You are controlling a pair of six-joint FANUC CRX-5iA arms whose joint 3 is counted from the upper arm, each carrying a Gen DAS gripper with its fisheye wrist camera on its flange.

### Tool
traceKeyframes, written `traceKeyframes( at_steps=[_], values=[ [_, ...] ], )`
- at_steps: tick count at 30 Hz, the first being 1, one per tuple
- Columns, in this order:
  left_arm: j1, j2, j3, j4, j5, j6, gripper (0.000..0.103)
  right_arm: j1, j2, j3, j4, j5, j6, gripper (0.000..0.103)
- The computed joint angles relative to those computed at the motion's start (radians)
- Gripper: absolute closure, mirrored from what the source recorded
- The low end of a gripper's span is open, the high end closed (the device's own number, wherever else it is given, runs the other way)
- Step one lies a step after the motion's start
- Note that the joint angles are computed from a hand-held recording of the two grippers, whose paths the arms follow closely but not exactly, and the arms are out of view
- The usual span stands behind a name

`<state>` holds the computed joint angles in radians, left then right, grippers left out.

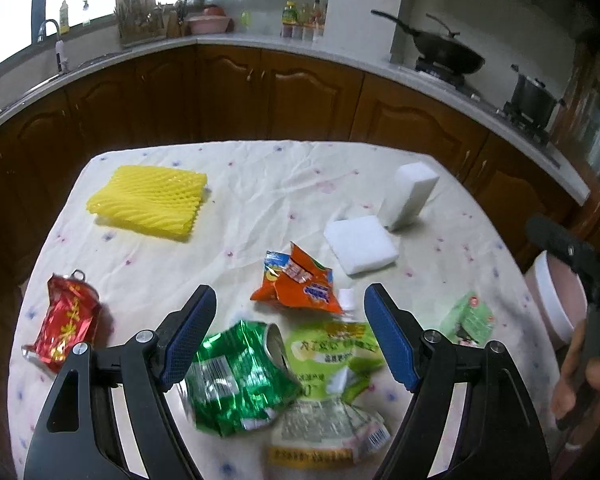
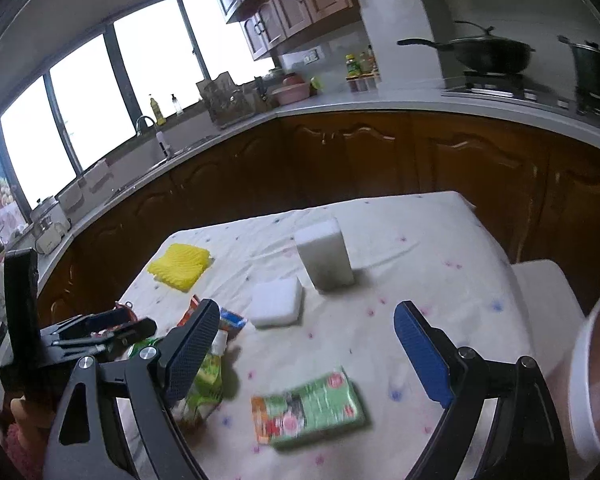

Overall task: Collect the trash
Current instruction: 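Move both tools back over the table toward the sponges and wrappers, then grasp the white sponge block with the right tool while the left tool grasps a blue wrapper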

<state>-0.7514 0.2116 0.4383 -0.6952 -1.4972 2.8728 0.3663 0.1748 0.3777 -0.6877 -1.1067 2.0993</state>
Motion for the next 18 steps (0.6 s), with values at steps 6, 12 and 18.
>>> traceKeyframes(
  at_steps=[6,12,18],
  values=[
    [0.069,-0.001,-0.023,0.075,0.058,-0.056,0.025,0.051,0.104,0.112,0.042,-0.017,-0.017,0.013],
    [0.11,0.01,-0.039,0.124,0.092,-0.092,0.025,0.102,0.209,0.203,0.106,-0.016,-0.046,0.013],
    [0.138,0.017,-0.055,0.173,0.131,-0.124,0.069,0.131,0.286,0.256,0.166,-0.021,-0.086,0.014]
  ],
)
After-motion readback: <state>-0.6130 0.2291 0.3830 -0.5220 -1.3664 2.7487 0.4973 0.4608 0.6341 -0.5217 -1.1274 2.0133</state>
